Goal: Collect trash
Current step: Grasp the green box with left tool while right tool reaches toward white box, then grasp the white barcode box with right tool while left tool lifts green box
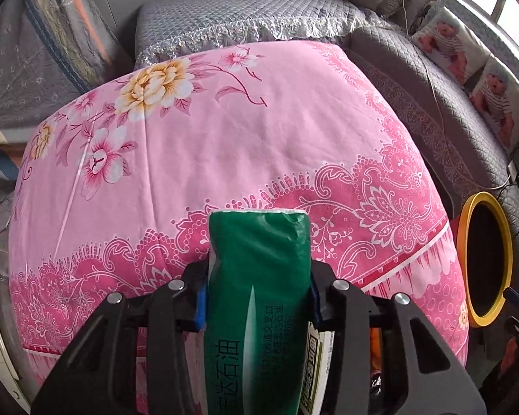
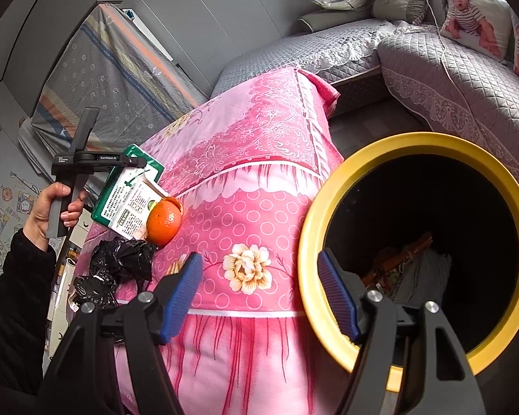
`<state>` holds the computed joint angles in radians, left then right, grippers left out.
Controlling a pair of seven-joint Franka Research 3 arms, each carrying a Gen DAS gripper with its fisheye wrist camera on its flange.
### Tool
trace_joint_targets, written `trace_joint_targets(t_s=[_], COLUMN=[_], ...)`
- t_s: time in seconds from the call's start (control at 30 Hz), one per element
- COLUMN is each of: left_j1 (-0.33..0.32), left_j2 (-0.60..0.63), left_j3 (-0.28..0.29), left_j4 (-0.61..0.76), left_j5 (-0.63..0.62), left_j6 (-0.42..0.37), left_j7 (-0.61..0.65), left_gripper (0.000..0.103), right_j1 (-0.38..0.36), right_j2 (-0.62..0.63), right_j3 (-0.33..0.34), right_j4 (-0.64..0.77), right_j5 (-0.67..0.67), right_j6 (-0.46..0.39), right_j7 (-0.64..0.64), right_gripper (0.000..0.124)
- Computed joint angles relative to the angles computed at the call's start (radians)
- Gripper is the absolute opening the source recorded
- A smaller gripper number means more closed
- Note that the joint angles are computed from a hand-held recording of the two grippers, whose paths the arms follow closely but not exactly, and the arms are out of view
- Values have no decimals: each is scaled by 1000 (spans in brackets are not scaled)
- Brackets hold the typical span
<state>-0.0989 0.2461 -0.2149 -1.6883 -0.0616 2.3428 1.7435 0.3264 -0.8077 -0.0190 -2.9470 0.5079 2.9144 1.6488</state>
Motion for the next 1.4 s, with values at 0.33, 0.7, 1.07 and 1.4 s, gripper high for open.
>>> trace_joint_targets(t_s=[0.33, 0.7, 1.07, 1.4], left_j1=[60, -27, -92, -108], left_j2=[-268, -500, -567, -593], left_j3=[49, 191, 289, 327], left_j4=[-252, -490, -569, -603], left_j5=[-295, -464, -545, -580], left_j6=[180, 344, 427, 435], left_j7=[217, 384, 472, 518], left_gripper=[40, 40, 40, 40], right_j1=[212, 111, 63, 89], right_j2=[268, 758, 1001, 1101], right_j3=[-76, 26, 108, 108], right_j4=[301, 876, 1133, 1240], right_j5=[107, 113, -217, -337], right_j6=[-130, -472, -594, -666], right_j7=[-145, 15, 330, 378], right_gripper=[66, 74, 73, 31])
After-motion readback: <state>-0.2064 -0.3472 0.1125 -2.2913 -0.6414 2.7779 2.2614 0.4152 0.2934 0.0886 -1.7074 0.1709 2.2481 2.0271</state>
